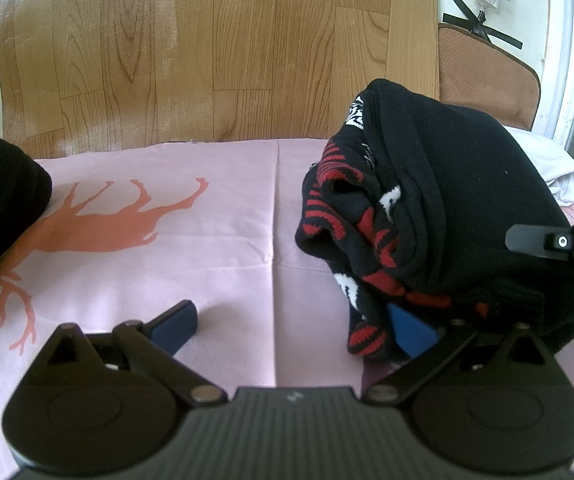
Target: Fold small clothes
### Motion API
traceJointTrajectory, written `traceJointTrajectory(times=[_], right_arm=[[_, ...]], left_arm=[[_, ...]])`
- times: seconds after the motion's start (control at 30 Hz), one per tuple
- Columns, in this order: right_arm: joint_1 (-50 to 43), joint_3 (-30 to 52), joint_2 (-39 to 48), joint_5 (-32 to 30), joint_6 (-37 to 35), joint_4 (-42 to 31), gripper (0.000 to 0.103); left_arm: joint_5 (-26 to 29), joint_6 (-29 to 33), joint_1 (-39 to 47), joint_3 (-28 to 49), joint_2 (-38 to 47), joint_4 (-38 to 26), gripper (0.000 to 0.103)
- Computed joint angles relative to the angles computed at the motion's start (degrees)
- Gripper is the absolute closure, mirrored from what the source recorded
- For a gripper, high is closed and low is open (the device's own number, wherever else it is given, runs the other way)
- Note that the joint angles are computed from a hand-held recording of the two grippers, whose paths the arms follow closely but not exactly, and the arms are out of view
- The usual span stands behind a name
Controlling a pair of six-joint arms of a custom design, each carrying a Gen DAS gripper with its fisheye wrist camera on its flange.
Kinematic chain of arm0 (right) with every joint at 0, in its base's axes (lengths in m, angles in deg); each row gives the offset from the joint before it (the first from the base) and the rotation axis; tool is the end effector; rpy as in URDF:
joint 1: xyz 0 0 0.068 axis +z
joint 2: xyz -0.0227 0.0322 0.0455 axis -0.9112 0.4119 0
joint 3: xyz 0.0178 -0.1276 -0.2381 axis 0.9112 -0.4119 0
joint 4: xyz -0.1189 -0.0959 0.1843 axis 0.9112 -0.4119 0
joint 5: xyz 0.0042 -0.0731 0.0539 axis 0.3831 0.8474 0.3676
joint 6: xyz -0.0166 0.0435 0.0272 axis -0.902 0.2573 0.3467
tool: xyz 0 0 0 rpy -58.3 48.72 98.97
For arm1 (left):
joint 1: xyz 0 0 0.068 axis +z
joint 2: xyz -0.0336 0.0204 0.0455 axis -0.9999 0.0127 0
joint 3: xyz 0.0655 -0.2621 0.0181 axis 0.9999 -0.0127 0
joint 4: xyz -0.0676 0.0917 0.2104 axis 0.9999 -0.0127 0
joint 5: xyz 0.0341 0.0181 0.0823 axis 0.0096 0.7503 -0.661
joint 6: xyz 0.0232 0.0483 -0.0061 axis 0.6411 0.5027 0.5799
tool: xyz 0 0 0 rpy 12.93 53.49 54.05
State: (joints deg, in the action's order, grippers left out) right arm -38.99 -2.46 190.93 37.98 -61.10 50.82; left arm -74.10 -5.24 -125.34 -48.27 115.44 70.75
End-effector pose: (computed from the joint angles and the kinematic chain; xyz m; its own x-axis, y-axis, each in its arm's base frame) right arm 0.3063 0.1741 0.0618 -0.6469 -0.0711 -0.7592 -0.6250 0.6200 0.4744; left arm 0.1689 -0.0980 0.0420 -0.5624 -0.1234 -0.8176 -0.1643 0.9858 -0.0358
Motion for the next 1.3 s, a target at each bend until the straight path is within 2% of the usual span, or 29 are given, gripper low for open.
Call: traceJointTrajectory(times=[1.3], right_arm=[[0.08,0.01,0.23,-0.32,0.8,0.54,0.011]], left_arm=[[0.12,0.18,0.18,-0.06,0.4,0.52,0.0]])
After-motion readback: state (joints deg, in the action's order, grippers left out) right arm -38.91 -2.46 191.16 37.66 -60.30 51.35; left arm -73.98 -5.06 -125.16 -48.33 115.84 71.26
